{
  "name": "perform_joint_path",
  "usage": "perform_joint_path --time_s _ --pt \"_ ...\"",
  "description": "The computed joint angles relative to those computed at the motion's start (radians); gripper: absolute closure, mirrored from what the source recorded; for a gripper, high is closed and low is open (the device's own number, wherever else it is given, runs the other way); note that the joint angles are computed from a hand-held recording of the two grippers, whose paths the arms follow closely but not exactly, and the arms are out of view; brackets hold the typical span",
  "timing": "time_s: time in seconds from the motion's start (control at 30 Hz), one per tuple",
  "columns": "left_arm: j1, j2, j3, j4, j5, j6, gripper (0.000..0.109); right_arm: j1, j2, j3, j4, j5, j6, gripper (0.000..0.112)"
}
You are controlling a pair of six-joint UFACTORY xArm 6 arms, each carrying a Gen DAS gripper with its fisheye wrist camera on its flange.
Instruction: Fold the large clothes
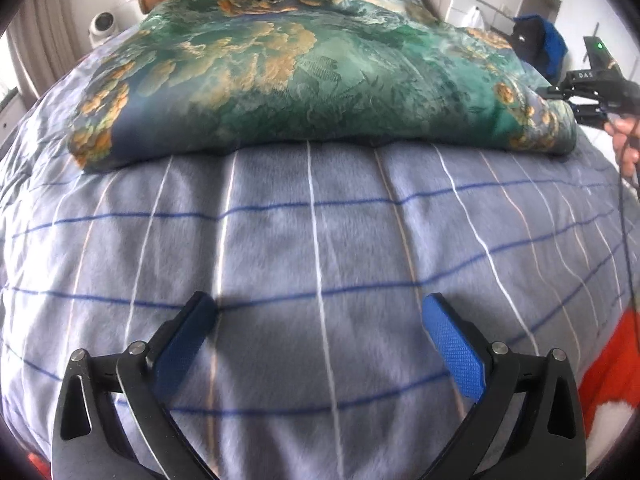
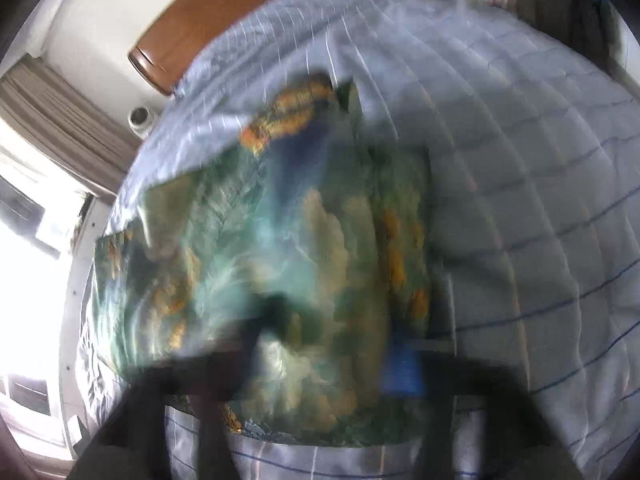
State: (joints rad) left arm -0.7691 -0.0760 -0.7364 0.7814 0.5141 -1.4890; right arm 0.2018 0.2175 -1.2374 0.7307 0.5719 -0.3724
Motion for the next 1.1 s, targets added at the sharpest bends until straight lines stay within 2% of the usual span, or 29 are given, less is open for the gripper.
perform_joint_path --time_s 0.07,0.13,0.2,0.27,0.4,0.53,0.57,0.6,0.63,0.67,0.7,0.73,0.77,0.8,0.83,0.9,0.93,0.97,1.03,1.1 --pt "0.001 -0.034 0.024 -0.012 0.000 0.004 0.006 0.010 -0.055 0.055 0.015 -0.036 -0.035 0.095" --pt "0.008 -0.059 0.034 -0.007 -0.008 -0.024 0.006 -0.001 -0.082 0.097 0.066 -0.060 -0.055 0.095" --pt "0.027 -0.082 0.037 -0.017 -0.016 -0.025 0.006 -0.006 -0.055 0.102 0.008 -0.051 0.012 0.096" --pt "0.052 -0.112 0.029 -0.007 -0.011 -0.018 0.006 0.012 -0.041 0.111 -0.006 -0.087 0.023 0.095" --pt "0.095 -0.138 -0.075 0.137 0.094 -0.022 0.006 0.033 -0.046 0.123 -0.023 -0.135 0.028 0.093" --pt "0.202 0.006 -0.280 0.175 0.156 0.081 0.006 0.019 -0.038 0.118 0.059 -0.119 -0.050 0.092" --pt "0.217 0.039 -0.316 0.167 0.207 0.102 0.006 0.016 -0.040 0.120 0.084 -0.117 -0.067 0.092" --pt "0.228 0.100 -0.381 0.141 0.300 0.138 0.006 0.010 -0.041 0.123 0.100 -0.116 -0.085 0.092" --pt "0.270 0.176 -0.434 0.094 0.350 0.188 0.006 0.008 -0.042 0.127 0.115 -0.119 -0.100 0.092" --pt "0.315 0.231 -0.452 0.035 0.359 0.226 0.006 0.003 -0.037 0.125 0.133 -0.117 -0.119 0.092" --pt "0.352 0.267 -0.451 -0.031 0.327 0.241 0.006 -0.001 -0.034 0.126 0.156 -0.117 -0.140 0.091" --pt "0.379 0.278 -0.430 -0.078 0.252 0.233 0.006 -0.004 -0.030 0.126 0.185 -0.113 -0.164 0.090" --pt "0.406 0.259 -0.381 -0.092 0.169 0.200 0.006 -0.003 -0.021 0.118 0.201 -0.111 -0.178 0.089" --pt "0.416 0.235 -0.345 -0.077 0.128 0.159 0.006 -0.003 -0.021 0.119 0.207 -0.112 -0.188 0.089" --pt "0.412 0.214 -0.330 -0.053 0.128 0.131 0.006 0.000 -0.021 0.118 0.205 -0.114 -0.191 0.088" --pt "0.372 0.171 -0.332 0.020 0.205 0.070 0.007 0.004 -0.029 0.127 0.218 -0.127 -0.224 0.085" --pt "0.348 0.147 -0.334 0.078 0.219 0.034 0.007 0.001 -0.031 0.129 0.237 -0.124 -0.247 0.082" --pt "0.333 0.137 -0.347 0.121 0.198 0.024 0.006 -0.001 -0.037 0.135 0.270 -0.123 -0.281 0.081" --pt "0.318 0.159 -0.404 0.134 0.089 0.093 0.006 -0.004 -0.052 0.146 0.330 -0.119 -0.336 0.075" --pt "0.309 0.236 -0.501 0.027 0.022 0.244 0.006 -0.008 -0.073 0.164 0.397 -0.118 -0.393 0.072"
